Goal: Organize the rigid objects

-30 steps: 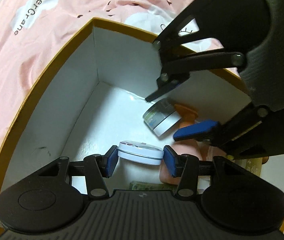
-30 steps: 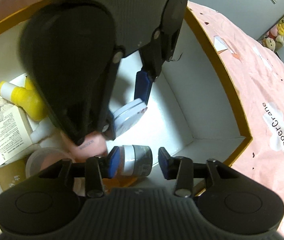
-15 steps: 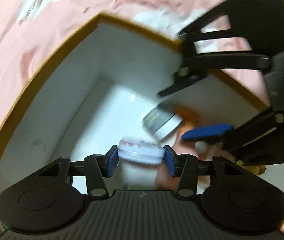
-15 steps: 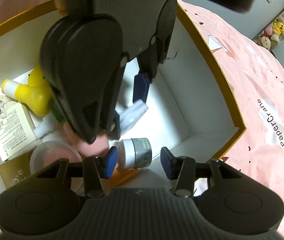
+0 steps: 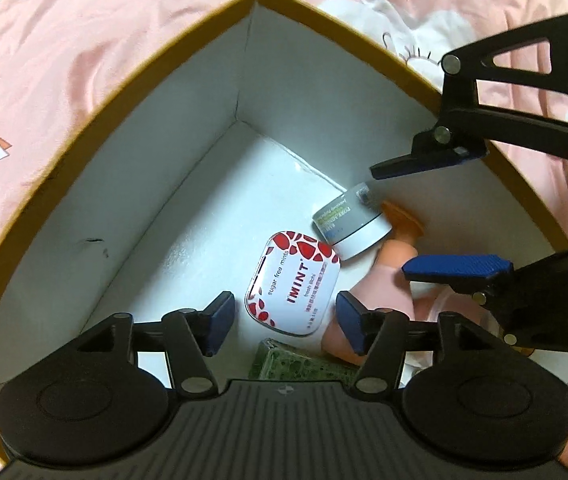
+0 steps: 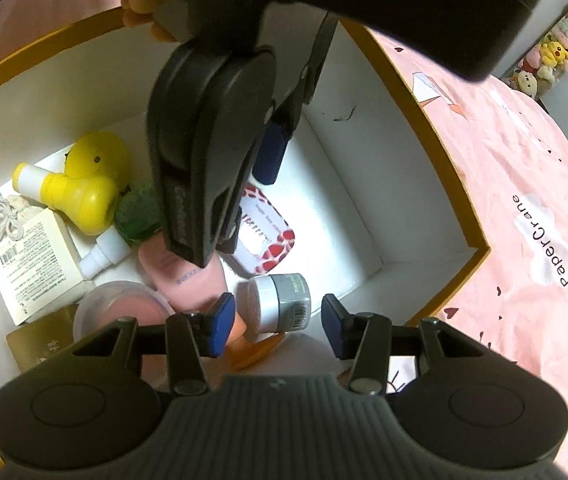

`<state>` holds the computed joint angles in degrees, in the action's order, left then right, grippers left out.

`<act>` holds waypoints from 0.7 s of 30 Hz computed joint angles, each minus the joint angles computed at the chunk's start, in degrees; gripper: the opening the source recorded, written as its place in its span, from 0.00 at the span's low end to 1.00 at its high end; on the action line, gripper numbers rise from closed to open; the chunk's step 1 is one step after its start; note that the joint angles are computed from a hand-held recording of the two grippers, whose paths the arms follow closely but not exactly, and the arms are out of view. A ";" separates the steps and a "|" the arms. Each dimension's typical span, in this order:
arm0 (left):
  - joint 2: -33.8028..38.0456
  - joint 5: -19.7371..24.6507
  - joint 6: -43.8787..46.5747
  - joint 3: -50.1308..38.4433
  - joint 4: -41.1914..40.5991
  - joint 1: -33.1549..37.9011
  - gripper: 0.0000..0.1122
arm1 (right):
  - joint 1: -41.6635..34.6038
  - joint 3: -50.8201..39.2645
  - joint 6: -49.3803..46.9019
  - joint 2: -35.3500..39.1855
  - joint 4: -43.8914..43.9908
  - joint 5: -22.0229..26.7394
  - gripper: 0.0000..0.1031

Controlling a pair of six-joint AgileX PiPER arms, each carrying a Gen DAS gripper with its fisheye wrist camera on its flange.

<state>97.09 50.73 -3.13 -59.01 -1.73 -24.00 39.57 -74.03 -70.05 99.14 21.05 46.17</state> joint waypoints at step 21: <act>-27.38 16.62 -56.27 0.84 40.50 -48.10 0.61 | -6.74 7.29 22.32 -24.22 -1.76 6.17 0.66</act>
<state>69.71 67.35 -59.40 -58.17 38.77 -72.10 32.82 -66.74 -47.73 74.93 19.29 52.34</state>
